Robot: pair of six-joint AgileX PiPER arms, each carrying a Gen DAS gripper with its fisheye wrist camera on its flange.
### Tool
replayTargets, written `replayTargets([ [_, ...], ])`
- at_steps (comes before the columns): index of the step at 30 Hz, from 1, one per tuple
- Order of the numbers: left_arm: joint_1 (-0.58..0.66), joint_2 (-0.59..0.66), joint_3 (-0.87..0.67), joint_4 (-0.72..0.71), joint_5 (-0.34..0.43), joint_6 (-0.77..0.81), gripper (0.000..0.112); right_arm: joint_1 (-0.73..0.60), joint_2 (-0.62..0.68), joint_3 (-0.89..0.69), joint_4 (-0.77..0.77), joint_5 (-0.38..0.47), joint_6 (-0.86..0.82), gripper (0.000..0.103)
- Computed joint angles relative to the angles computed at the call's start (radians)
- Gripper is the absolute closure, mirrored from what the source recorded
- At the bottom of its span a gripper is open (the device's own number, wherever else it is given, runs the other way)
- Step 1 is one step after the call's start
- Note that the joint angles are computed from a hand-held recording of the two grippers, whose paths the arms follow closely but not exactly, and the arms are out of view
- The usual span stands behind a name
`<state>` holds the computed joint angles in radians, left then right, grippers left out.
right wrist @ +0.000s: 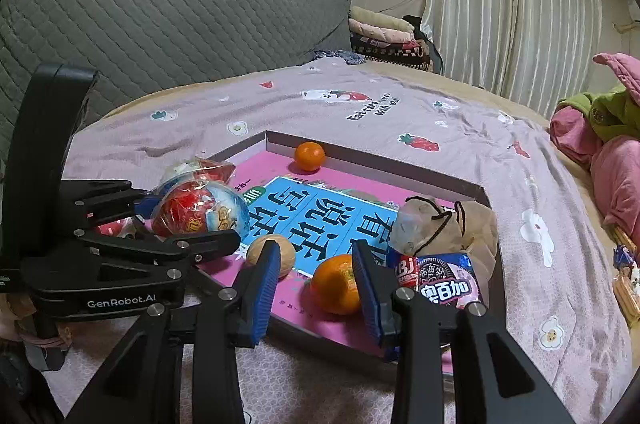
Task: Organize objects
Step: 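Open both tools to release the orange and red egg in the tray, then withdraw both open tools away from the tray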
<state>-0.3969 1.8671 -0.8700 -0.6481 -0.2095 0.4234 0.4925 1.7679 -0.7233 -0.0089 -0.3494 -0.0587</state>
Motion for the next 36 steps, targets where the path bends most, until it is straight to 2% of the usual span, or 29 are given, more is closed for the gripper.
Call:
replayTargets([
  [2, -0.002, -0.011, 0.01, -0.001, -0.004, -0.004, 0.052, -0.002, -0.007, 0.006, 0.0, -0.006, 0.004, 0.065],
  [5, -0.009, -0.028, 0.02, -0.04, -0.009, 0.029, 0.05, -0.004, -0.016, 0.013, 0.012, -0.014, 0.001, 0.064],
  [9, -0.011, -0.052, 0.03, -0.095, -0.009, 0.077, 0.046, -0.01, -0.031, 0.026, 0.013, -0.024, 0.007, 0.056],
  [12, -0.011, -0.08, 0.049, -0.089, -0.012, 0.065, 0.045, -0.012, -0.045, 0.038, 0.019, -0.034, 0.005, 0.055],
  [18, -0.023, -0.137, 0.092, -0.116, -0.036, 0.073, 0.041, 0.01, -0.084, 0.073, 0.101, -0.063, -0.072, 0.043],
  [21, -0.048, -0.166, 0.115, -0.188, -0.066, 0.133, 0.038, 0.034, -0.1, 0.093, 0.183, -0.091, -0.147, 0.039],
  [27, -0.125, -0.227, 0.161, -0.431, -0.176, 0.343, 0.035, 0.091, -0.149, 0.146, 0.348, -0.142, -0.273, 0.031],
  [36, -0.223, -0.322, 0.244, -0.577, -0.273, 0.407, 0.034, 0.17, -0.221, 0.204, 0.568, -0.193, -0.413, 0.025],
])
